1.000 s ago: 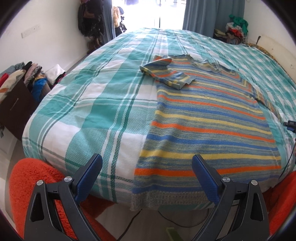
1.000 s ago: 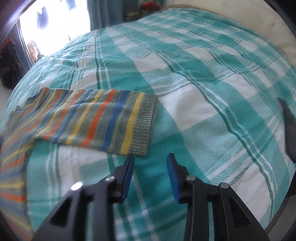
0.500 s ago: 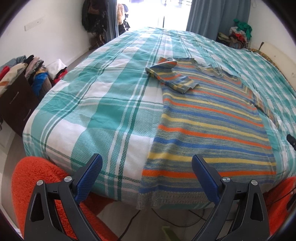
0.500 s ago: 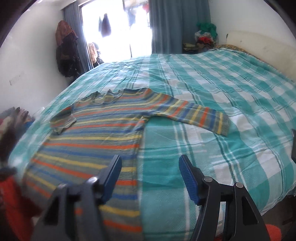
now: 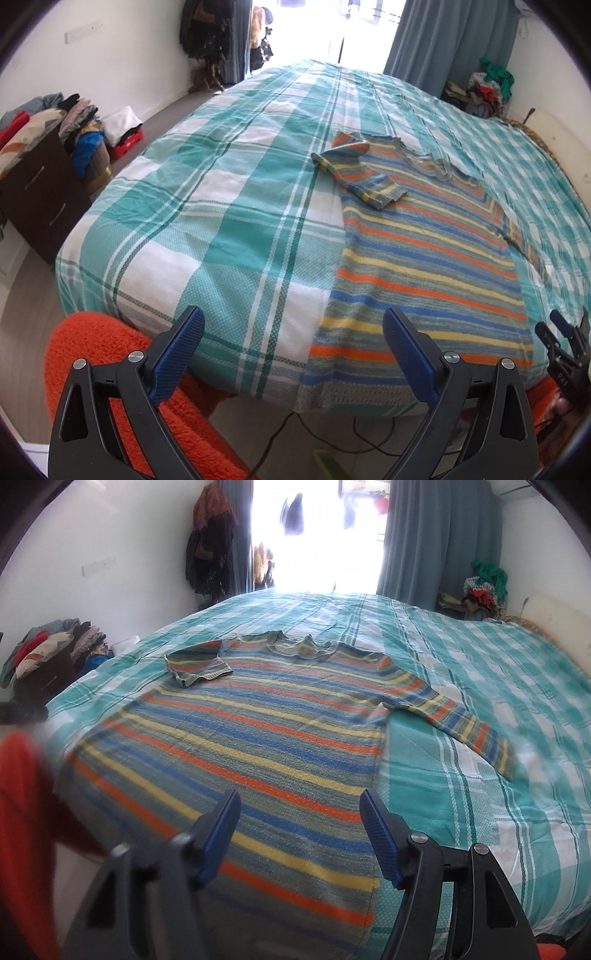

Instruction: Fold small clothes

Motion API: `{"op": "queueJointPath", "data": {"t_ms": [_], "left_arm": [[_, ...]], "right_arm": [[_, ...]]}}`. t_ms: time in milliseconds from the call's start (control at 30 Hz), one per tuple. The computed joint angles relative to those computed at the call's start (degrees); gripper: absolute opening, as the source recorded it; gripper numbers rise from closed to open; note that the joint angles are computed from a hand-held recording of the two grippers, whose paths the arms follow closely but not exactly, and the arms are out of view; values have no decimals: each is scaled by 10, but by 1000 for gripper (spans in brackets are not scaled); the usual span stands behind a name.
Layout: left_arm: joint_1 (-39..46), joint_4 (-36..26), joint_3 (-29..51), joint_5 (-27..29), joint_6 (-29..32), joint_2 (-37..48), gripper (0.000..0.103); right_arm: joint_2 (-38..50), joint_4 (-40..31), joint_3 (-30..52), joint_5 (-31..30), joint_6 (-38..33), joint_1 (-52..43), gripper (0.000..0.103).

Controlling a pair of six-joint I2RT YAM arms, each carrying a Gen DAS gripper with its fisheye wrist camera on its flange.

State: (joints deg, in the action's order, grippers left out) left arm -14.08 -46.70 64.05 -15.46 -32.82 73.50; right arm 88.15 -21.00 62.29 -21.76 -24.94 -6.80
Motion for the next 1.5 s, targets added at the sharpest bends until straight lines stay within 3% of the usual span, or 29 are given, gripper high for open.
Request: {"op": "queueJointPath", "data": {"t_ms": [167, 233, 300, 367, 467, 500, 600, 733, 767, 800, 833, 867, 900, 1000, 1100, 1233, 1367, 1500], "left_arm": [[18, 9, 116, -5, 80, 11, 99], [34, 28, 163, 65, 124, 46, 100], [49, -2, 244, 167, 174, 129, 100], [42, -13, 313, 213, 222, 222, 100], [13, -1, 402, 158, 295, 360, 95], [10, 9, 428, 140, 317, 404, 83], [10, -3, 531, 105, 367, 537, 68], [23, -21, 601, 110, 402, 641, 69], [31, -9, 593, 132, 399, 643, 68], [40, -16, 605, 150, 382, 649, 48], [48, -45, 642, 153, 363, 664, 21], [61, -64, 668, 168, 339, 669, 2], [79, -58, 666, 194, 307, 652, 1], [169, 35, 569, 226, 170, 554, 1], [276, 58, 517, 221, 34, 514, 1], [339, 27, 483, 193, 30, 519, 1], [329, 60, 414, 170, 40, 502, 1], [326, 72, 396, 152, 17, 507, 1]], "right_arm": [[-14, 17, -10, 3, 16, -13, 68], [-6, 11, -3, 4, 23, -16, 69], [7, 0, 9, 5, 30, -16, 69], [12, -4, 14, 2, 30, -15, 69], [10, -4, 10, 3, 22, -9, 69], [11, -6, 10, 4, 20, -8, 69], [12, -10, 4, 5, 14, -8, 69], [16, -14, 1, 11, 6, -10, 69], [19, -15, 3, 12, 6, -10, 69], [23, -15, 5, 13, 6, -11, 69], [27, -16, 7, 14, 9, -12, 69], [30, -16, 10, 15, 12, -12, 69], [33, -17, 13, 13, 13, -12, 69], [34, -8, 16, 10, 20, -10, 69], [30, 1, 12, 3, 21, -7, 69], [25, 10, 4, 3, 9, 6, 69], [29, 6, 3, 5, 6, 15, 69], [29, 13, -3, 13, 1, 19, 69]]}}
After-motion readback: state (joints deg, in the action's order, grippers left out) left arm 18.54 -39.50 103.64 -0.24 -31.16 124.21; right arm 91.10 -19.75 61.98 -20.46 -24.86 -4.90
